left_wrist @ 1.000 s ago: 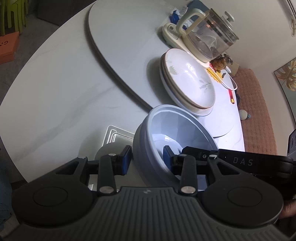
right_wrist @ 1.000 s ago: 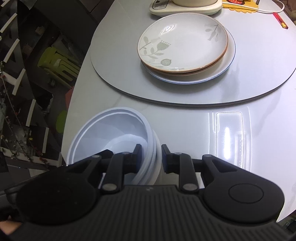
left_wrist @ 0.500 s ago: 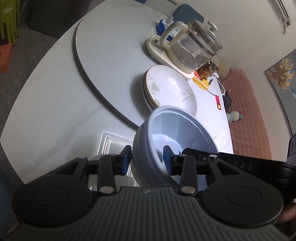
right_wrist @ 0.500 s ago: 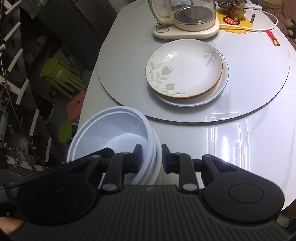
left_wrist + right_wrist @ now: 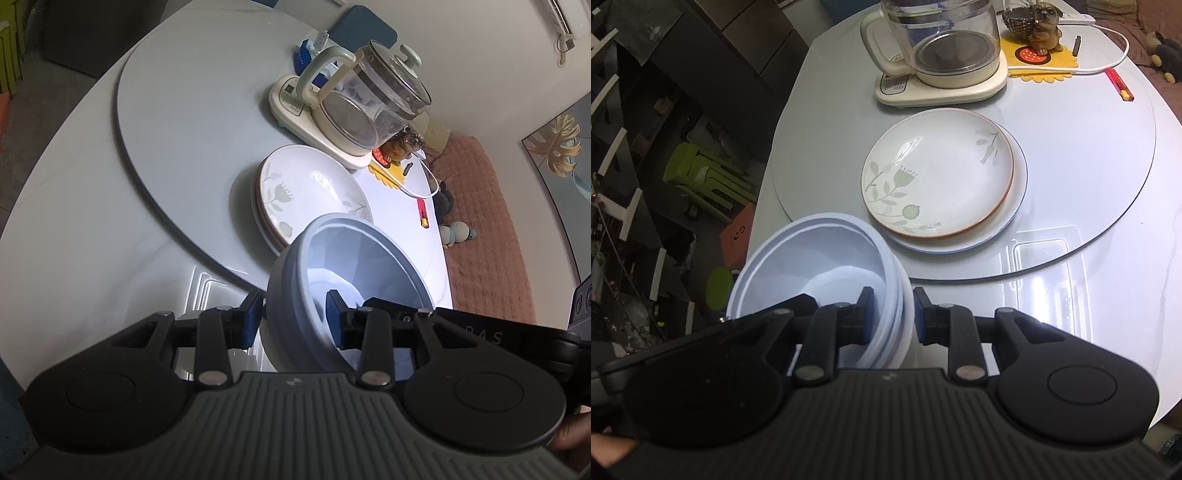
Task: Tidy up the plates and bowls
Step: 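Lift and carry the bowl stack with both grippers over the plate stack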
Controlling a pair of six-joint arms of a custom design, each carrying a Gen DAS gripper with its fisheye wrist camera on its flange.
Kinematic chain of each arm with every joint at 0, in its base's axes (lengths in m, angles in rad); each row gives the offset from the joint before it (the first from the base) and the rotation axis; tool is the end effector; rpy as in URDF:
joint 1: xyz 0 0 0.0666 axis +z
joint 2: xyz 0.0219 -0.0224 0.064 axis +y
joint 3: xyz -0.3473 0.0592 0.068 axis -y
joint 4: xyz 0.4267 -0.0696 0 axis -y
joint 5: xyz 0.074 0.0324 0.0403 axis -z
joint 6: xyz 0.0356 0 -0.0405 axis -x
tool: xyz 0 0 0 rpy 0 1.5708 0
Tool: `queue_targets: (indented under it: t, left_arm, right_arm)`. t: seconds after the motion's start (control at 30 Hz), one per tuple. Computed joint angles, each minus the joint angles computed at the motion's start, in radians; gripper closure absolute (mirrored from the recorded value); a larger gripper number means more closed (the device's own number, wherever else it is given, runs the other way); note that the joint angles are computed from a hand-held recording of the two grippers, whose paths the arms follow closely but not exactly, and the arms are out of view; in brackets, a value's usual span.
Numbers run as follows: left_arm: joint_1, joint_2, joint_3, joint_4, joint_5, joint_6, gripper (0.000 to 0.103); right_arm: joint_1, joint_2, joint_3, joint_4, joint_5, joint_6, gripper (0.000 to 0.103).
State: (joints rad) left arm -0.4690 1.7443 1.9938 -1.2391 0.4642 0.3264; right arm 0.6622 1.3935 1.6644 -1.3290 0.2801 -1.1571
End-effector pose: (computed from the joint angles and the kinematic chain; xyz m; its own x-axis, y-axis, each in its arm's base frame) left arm 0.5459 -0.2949 0.4777 -0.9061 0.1377 -0.4001 0.3515 0.7714 -0.5305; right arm 0.3940 0.2942 0.5042 -0.7194 0.5549 -0.4178 0.4347 0.8288 0.3523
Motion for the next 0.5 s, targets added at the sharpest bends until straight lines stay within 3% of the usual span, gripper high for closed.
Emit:
queue_targets:
  t: [0.23,0.5]
  left_arm:
    - [-0.030,0.134,0.183,-0.037,-0.018,0.027,0.060]
    - [-0.060,0.392,0.546,-0.151,-0.049,0.056,0.060]
  right_arm:
    - [-0.065,-0.010,-0.013,0.026,-0.005,0.071,0.078]
    - [-0.172,-0.008,-0.045,0.087,-0.081,0.135,0.078]
